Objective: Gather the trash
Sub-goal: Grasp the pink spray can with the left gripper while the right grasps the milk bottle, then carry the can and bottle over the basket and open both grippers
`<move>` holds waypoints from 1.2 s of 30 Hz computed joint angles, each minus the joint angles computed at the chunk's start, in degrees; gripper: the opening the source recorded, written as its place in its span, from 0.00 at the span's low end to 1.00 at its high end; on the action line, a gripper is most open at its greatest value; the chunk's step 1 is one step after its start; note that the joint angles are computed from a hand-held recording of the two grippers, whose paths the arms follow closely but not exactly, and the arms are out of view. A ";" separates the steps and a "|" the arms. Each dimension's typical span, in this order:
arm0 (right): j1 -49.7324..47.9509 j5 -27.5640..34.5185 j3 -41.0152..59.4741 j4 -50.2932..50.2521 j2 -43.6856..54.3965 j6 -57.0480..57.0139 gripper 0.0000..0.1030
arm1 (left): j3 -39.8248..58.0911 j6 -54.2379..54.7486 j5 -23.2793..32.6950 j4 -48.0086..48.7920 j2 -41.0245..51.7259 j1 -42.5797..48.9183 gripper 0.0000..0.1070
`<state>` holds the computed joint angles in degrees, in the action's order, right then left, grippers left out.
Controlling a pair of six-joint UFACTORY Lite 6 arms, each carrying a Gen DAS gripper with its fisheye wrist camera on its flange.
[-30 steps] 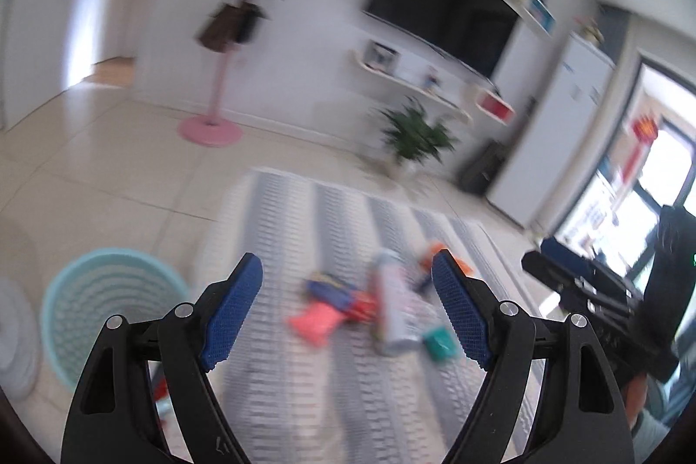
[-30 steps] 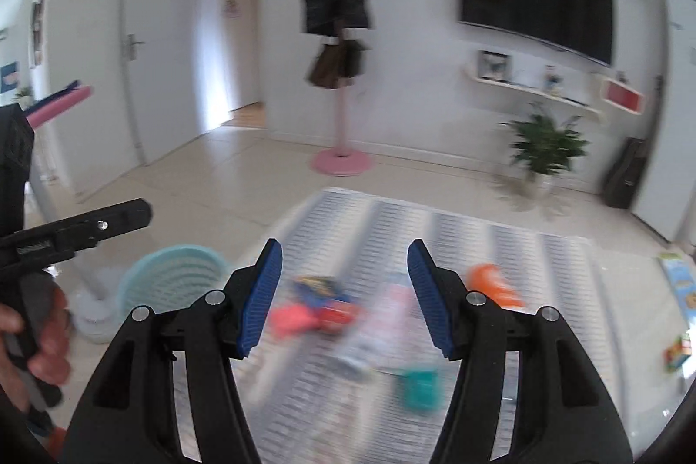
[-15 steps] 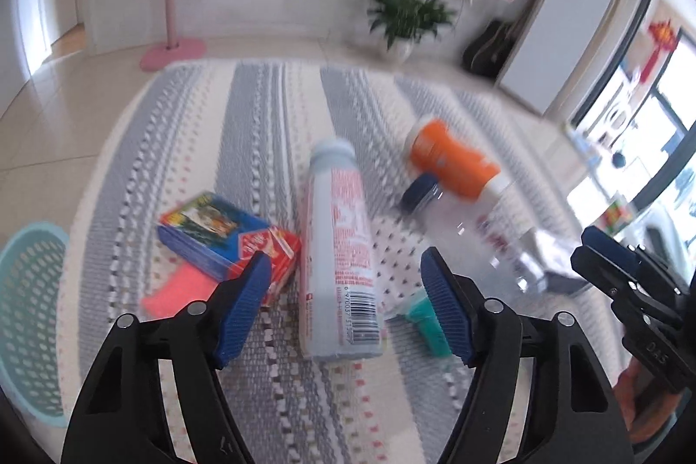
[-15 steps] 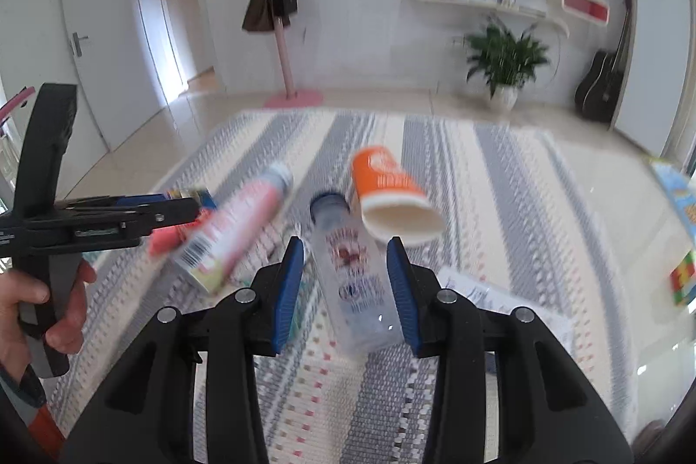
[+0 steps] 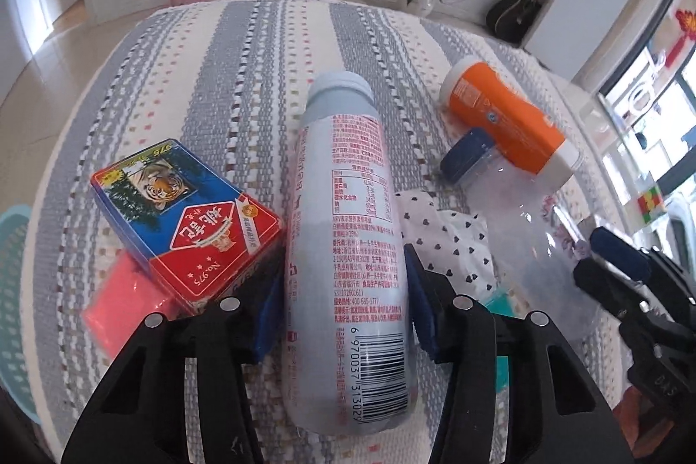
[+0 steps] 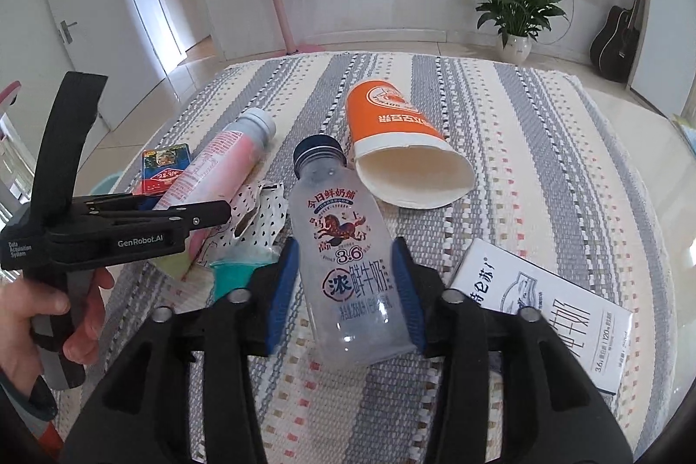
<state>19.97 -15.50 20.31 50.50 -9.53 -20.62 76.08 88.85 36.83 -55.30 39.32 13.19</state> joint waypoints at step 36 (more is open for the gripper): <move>41.04 -18.32 8.55 45.95 2.14 -18.37 0.51 | 1.77 13.87 24.64 5.04 -2.08 36.16 0.44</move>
